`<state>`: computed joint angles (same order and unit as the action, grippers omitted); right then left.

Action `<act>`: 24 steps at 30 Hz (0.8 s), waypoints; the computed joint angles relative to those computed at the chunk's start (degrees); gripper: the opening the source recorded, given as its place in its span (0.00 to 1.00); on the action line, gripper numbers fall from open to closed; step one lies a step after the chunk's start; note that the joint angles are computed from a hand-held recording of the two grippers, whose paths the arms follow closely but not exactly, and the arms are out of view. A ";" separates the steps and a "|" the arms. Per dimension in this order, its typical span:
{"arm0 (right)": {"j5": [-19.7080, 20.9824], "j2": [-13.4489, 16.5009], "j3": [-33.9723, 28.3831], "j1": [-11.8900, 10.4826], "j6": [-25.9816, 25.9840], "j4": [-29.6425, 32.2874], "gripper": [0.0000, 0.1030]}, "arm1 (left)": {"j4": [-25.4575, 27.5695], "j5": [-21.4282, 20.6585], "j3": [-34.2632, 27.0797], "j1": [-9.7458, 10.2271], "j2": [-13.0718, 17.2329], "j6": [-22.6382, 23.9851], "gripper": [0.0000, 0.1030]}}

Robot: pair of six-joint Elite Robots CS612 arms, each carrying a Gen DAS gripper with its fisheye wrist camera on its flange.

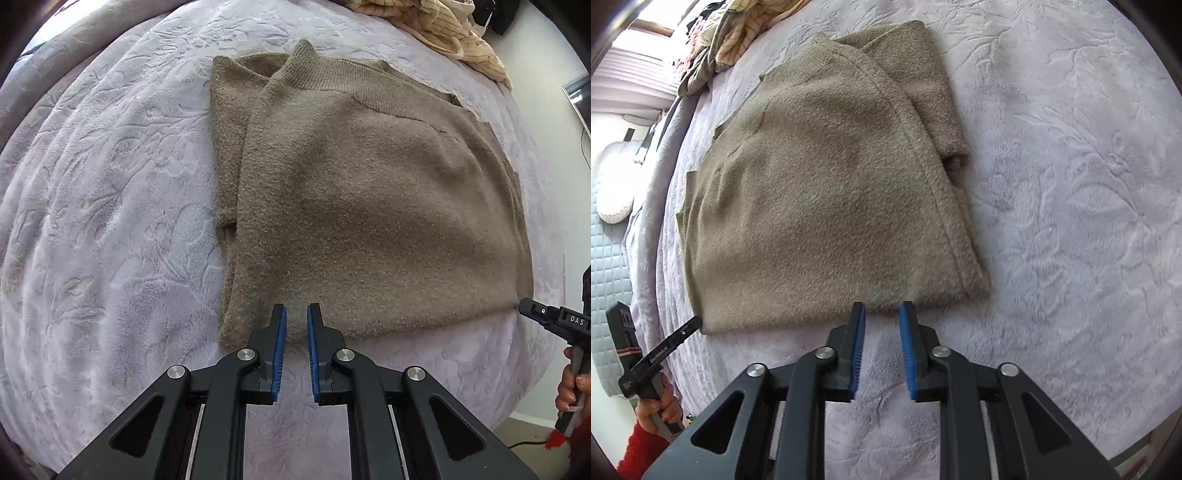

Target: Fold small clothes

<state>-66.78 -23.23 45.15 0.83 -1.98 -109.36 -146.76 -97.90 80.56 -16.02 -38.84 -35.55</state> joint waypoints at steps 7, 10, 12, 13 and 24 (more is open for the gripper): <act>1.26 -2.28 3.41 0.49 0.87 -1.97 0.36 | 0.50 0.22 1.95 -0.46 -2.18 -0.19 0.12; 1.55 -3.05 4.37 0.87 0.43 -2.34 0.39 | 0.66 0.53 2.25 -0.63 -2.65 -0.53 0.12; 1.47 -3.59 4.98 1.16 -0.06 -2.47 0.42 | 0.27 0.44 2.90 -0.73 -3.20 -0.49 0.12; 1.47 -3.80 5.20 1.27 -0.22 -2.56 0.42 | 0.17 0.30 3.27 -0.74 -3.51 -0.30 0.13; 2.05 -6.01 8.36 2.33 -0.03 -3.49 0.50 | -1.02 3.67 6.67 -1.34 -6.25 -1.20 1.00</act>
<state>-64.73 -29.24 53.51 3.16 -2.01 -112.85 -147.78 -94.24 87.22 -17.36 -45.09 -36.75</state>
